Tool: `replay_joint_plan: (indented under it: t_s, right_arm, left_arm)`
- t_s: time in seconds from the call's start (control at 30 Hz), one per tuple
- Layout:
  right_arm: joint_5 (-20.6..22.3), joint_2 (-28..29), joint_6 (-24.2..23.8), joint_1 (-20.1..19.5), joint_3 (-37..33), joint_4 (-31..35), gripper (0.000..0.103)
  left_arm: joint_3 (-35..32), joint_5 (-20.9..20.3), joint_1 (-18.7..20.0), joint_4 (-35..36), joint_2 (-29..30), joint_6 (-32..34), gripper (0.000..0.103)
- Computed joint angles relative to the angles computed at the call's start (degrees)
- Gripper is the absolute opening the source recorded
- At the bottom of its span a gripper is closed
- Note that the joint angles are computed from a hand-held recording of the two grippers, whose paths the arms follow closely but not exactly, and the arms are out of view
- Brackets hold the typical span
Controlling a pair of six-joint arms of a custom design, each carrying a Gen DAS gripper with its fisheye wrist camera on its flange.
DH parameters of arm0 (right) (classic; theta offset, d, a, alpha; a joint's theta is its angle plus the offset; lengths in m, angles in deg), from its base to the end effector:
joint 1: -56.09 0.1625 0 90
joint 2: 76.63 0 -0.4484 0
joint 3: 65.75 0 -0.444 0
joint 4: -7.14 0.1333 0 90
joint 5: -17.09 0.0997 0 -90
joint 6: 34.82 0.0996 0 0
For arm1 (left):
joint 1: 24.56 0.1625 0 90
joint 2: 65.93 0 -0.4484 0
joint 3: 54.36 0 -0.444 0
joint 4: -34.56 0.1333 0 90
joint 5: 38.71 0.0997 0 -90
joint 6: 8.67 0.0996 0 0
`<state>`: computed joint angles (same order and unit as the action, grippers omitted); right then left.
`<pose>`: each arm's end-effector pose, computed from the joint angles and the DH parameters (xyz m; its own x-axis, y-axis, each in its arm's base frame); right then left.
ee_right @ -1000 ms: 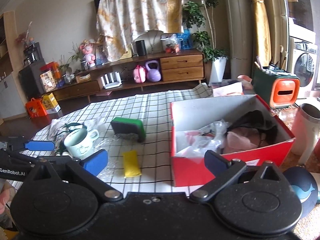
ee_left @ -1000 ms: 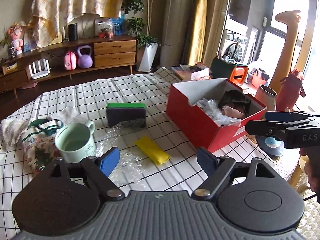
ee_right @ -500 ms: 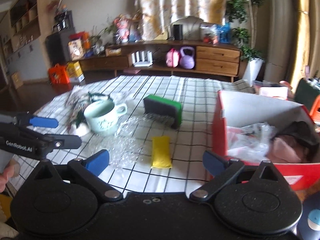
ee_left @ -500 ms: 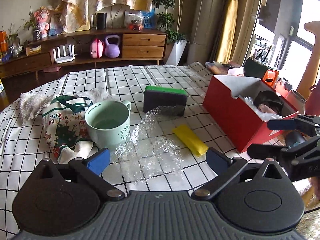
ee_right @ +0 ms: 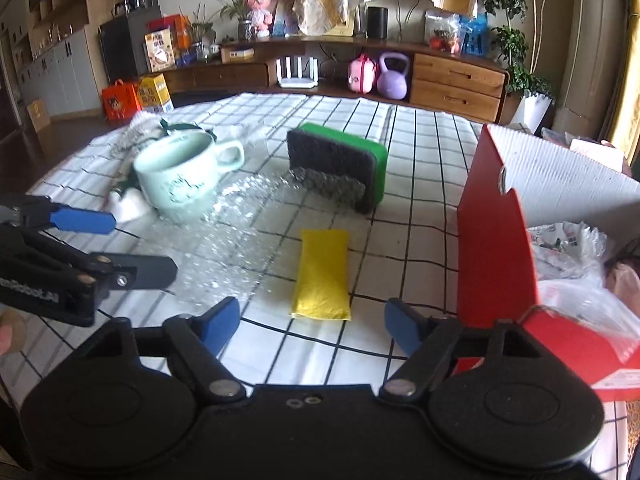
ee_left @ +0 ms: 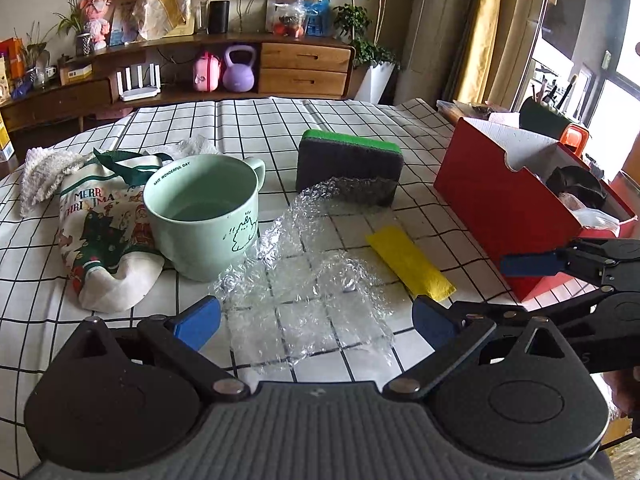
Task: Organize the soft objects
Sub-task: 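Grasp the yellow sponge with the right gripper while the left gripper grasps the clear bubble wrap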
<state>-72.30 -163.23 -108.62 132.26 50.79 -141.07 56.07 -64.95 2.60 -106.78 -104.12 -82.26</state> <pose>-0.0001 -0.5626 0.3480 -0.4734 -0.7559 0.4522 -0.8748 0.4634 -0.1411 -0.4013 -0.4561 -0.0598 -0.7739 -0.2567 -0.5789 0.3143 0.6379 -0.7030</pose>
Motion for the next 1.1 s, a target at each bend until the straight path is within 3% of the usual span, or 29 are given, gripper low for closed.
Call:
replay_joint_plan:
  t_s: [0.6, 0.73, 0.93, 1.1]
  right_arm:
    - [-1.8, 8.1, 3.2, 1.1, -4.8, -0.6, 0.059]
    - [-2.1, 8.7, 3.3, 1.2, -4.9, -1.0, 0.052]
    - [-2.0, 9.0, 3.0, 1.2, -4.7, -1.8, 0.052]
    - [-1.9, 8.9, 2.5, 1.3, -4.4, -2.1, 0.041]
  left_arm:
    - [-2.5, -0.5, 4.1, -5.6, 3.2, 3.1, 0.101]
    - [-2.9, -1.1, 4.4, -6.4, 3.8, 4.1, 0.091]
    - [-3.5, -1.5, 4.9, -5.0, 4.1, 3.8, 0.07]
    - [-4.0, -1.5, 4.9, -4.8, 4.3, 4.5, 0.052]
